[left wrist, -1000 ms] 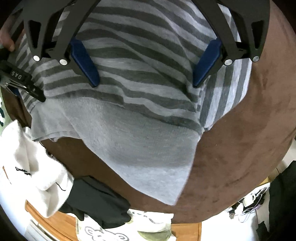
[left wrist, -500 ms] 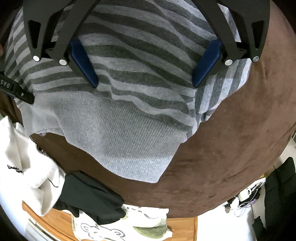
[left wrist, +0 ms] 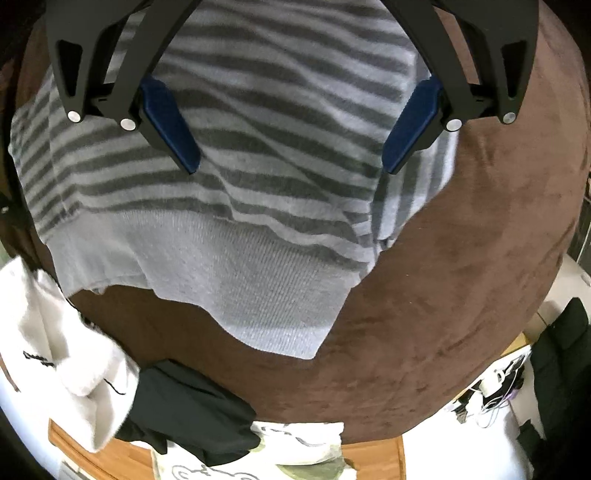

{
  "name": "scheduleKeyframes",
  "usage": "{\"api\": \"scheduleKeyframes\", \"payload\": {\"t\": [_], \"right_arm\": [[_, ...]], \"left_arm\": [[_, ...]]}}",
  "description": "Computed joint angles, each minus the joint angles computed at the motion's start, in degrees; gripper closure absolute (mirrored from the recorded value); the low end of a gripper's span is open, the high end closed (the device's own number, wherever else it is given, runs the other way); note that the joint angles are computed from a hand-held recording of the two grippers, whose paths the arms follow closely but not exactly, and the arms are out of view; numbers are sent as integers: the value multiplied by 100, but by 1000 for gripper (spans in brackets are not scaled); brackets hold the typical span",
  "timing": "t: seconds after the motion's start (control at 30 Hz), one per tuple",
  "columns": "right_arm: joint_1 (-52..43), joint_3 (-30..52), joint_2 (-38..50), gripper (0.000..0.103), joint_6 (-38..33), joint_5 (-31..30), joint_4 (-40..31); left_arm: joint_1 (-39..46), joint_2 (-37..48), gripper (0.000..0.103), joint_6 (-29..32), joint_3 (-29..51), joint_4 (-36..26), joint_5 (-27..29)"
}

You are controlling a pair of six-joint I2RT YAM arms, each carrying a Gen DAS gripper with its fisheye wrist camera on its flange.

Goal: Fold large clothes

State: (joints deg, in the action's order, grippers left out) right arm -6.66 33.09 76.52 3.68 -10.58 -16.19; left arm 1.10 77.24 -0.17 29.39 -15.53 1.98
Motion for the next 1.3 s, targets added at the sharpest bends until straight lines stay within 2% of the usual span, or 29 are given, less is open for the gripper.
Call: {"api": "scheduleKeyframes", "payload": {"t": [0.1,0.23,0.3,0.43,0.57,0.67,0.8,0.93,1.0,1.07,1.2,1.23,1.27,1.3], "right_arm": [[-916,27,-377,5,-643,-810,-656],[-1913,-85,-656,5,-1311,-1393,-1267],[-2422,-287,-874,5,-1565,-1722,-1537],[-3042,-729,-1177,5,-1875,-1976,-1819],[-3477,-1054,-719,5,-1858,-2315,-1643],[-3719,-1221,-584,5,-1939,-2491,-1591],[-3758,-1161,-13,5,-1895,-2747,-1368],[-3575,-1103,462,5,-1628,-2942,-946],[-3509,-1085,720,5,-1401,-3127,-684],[-3552,-1085,966,5,-1187,-3376,-400],[-3698,-1115,1230,5,-939,-3696,-36],[-3661,-1157,1168,7,-900,-3669,17],[-3617,-1195,1082,14,-894,-3624,37],[-3468,-1315,821,40,-833,-3408,127]], "left_arm": [[543,-348,6,303,27,-440,435],[1134,-578,6,378,67,-811,964],[1147,-772,7,343,28,-935,949],[886,-1110,6,211,-97,-1057,805],[788,-1087,7,51,-161,-1040,968],[518,-1251,6,36,-310,-928,565],[1063,-910,6,363,-296,-879,924],[1543,-651,6,727,-372,-595,734],[1941,-349,7,875,-356,-514,923],[2445,-147,7,964,-323,-516,1337],[2815,-485,7,862,-341,-736,1972],[2705,-624,7,763,-318,-861,2082],[2555,-739,7,663,-296,-943,2114],[2311,-902,7,499,-306,-985,2064]]}}
